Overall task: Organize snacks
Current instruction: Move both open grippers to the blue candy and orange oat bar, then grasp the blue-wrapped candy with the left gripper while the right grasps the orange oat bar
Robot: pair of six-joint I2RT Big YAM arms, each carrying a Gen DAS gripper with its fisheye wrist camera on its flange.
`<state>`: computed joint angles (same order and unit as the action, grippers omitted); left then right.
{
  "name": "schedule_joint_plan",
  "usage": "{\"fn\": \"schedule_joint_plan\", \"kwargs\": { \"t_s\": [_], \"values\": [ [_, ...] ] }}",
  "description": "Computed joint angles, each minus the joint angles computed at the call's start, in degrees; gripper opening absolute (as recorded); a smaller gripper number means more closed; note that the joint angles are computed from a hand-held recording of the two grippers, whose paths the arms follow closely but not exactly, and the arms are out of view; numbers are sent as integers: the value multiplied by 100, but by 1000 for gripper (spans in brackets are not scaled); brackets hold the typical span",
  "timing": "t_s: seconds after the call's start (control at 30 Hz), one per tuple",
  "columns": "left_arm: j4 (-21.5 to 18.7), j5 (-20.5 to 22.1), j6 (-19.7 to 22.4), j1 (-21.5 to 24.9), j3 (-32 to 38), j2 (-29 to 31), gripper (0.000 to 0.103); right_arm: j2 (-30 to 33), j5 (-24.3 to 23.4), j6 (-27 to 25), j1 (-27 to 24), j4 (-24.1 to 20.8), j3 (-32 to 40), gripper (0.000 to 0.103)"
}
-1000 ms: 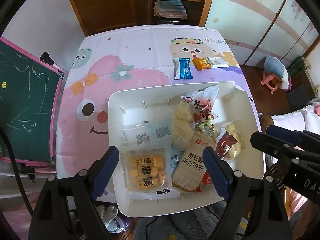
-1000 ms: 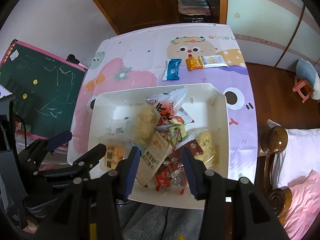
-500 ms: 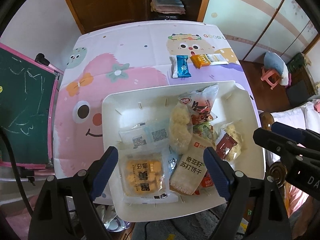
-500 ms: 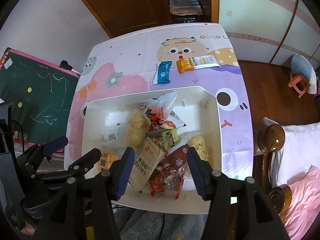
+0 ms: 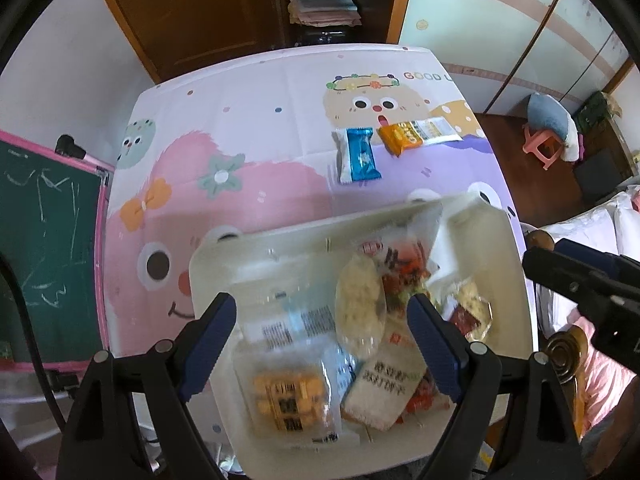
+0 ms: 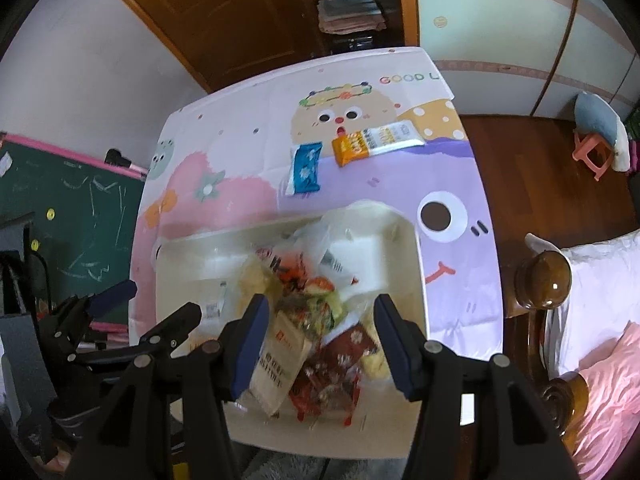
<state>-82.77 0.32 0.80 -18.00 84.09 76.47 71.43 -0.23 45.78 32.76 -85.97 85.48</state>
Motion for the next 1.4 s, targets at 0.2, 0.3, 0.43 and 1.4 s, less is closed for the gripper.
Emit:
{"fn": "schedule_joint_plan", "kwargs": {
  "t_s": [0.2,0.3,0.43,1.4],
  "values": [
    [199,-107,162,-40,498,575,86,246,-127,-171,-518,199,122,55],
    [362,-164,202,-100,776,921,86,439,-314,-184,-884,413,171,55],
    [492,-191,224,-210,1190,1508,86,725,-661,-44,-1366,828,148,55],
    [87,219,-373,-271,2492,3892,72,3483,-941,471,-1867,493,1601,65]
  ]
}}
